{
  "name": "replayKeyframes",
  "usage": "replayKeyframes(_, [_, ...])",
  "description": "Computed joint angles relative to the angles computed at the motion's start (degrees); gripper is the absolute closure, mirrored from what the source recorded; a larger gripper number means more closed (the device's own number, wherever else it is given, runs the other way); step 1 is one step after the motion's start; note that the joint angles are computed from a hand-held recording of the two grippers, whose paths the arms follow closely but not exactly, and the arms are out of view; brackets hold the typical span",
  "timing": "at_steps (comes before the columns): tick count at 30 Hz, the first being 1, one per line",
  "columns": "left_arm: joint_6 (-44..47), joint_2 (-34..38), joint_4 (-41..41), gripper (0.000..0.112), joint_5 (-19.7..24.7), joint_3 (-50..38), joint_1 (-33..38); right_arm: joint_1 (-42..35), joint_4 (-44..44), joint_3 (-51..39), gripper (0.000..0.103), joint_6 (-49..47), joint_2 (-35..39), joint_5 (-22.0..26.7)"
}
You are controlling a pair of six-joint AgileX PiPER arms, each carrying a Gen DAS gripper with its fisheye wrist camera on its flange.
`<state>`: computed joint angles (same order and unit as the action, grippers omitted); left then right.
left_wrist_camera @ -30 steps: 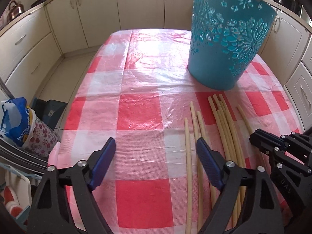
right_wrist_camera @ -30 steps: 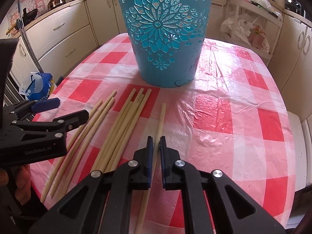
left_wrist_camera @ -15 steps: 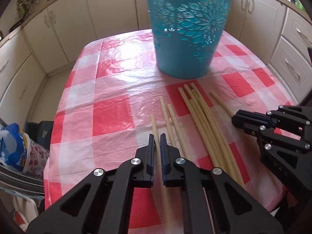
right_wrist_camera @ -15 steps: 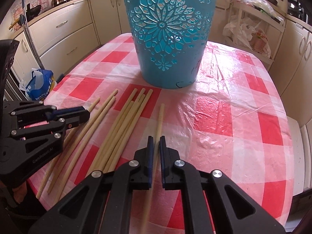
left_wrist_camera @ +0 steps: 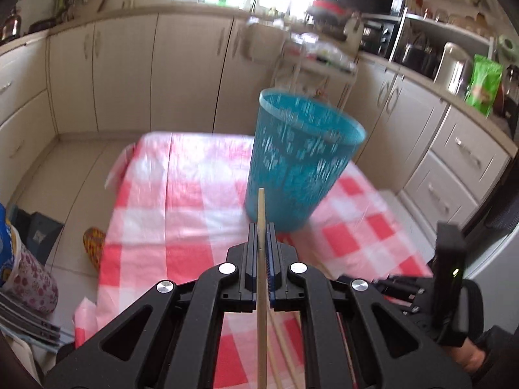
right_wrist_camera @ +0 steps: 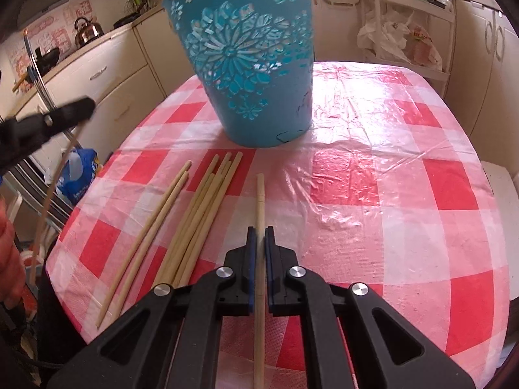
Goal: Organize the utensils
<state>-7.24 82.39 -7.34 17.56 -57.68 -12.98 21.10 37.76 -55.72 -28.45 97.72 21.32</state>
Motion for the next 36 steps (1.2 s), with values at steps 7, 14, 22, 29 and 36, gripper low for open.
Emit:
replayKeyframes(7, [-0.60,-0.30,0.44,0.108,-0.55,-8.77,-1.08,-4.26,19.63,2.75,0.097,-16.59,-1.04,0.94])
replayKeyframes(14, [-6.22,9.87,8.27,0.108,-0.29,-29.87,-3.49,-5.58,26.39,3.72,0.097,-22.11,-1.33,1.23])
replayKeyframes(22, [-23.76,27.43,20.58,0.108,0.60,-55.54,-3.07,-6.75,28.78,3.70,0.097,-24.16,-0.82,2.91])
replayKeyframes(29, [-26.41,32.43,23.82,0.107,1.67,-55.37,-3.17,-7.62,31.07,4.12,0.097,-25.76,-0.82,3.58])
replayKeyframes(36, [-26.50,28.99,26.07,0.107,1.99,-47.02,-3.66,-7.75,31.96,4.57,0.097,-26.36,-1.15,3.30])
